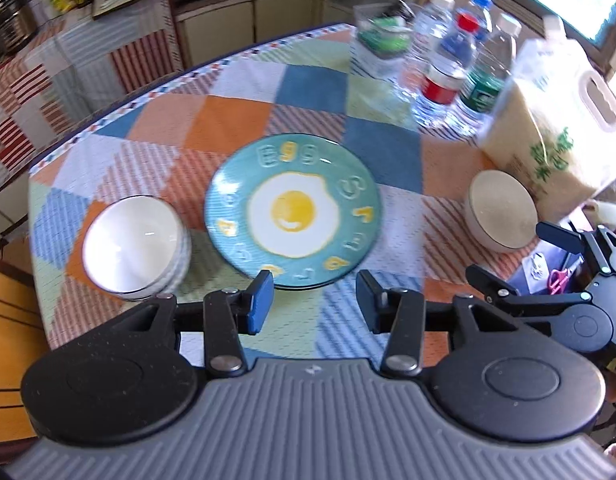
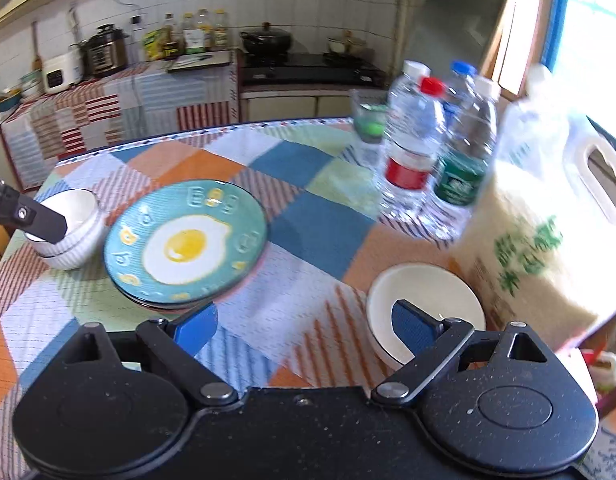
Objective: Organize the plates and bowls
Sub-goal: 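Move the left gripper to the third bowl beside the rice bag, grasp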
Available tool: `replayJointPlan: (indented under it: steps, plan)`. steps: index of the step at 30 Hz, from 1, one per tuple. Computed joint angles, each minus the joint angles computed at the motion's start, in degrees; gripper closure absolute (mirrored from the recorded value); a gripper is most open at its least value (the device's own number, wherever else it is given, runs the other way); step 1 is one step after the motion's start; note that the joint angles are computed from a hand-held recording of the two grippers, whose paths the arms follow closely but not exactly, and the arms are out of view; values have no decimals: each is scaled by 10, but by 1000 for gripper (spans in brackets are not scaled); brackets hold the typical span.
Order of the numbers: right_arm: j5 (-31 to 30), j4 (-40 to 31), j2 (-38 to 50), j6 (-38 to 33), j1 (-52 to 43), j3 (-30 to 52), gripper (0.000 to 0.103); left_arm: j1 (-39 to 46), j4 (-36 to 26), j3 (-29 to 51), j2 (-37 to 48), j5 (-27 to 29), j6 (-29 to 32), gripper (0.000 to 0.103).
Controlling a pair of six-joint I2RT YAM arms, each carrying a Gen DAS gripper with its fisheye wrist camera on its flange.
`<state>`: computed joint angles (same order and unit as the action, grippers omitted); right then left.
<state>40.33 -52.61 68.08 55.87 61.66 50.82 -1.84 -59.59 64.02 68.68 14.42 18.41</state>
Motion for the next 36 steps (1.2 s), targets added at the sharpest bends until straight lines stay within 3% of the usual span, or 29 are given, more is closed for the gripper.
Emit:
replayJointPlan:
  steps: [7, 13, 17, 22, 36]
  plan:
    - [-15, -23, -50, 29, -28, -61, 7, -146, 46, -24, 7, -57, -63, 55]
    - [-40, -16, -94, 32, -73, -116, 7, -224, 90, -20, 64, -68, -114, 53]
    - [-58, 1, -92, 24, -97, -139, 7, -241, 97, -1, 120, -36, -148, 53]
    - [-82, 51, -93, -9, -142, -170, 7, -270, 128, 9, 172, -37, -184, 53]
    - [-99, 165, -67, -22, -216, -232, 7, -308, 235, 29, 291, -14, -224, 55]
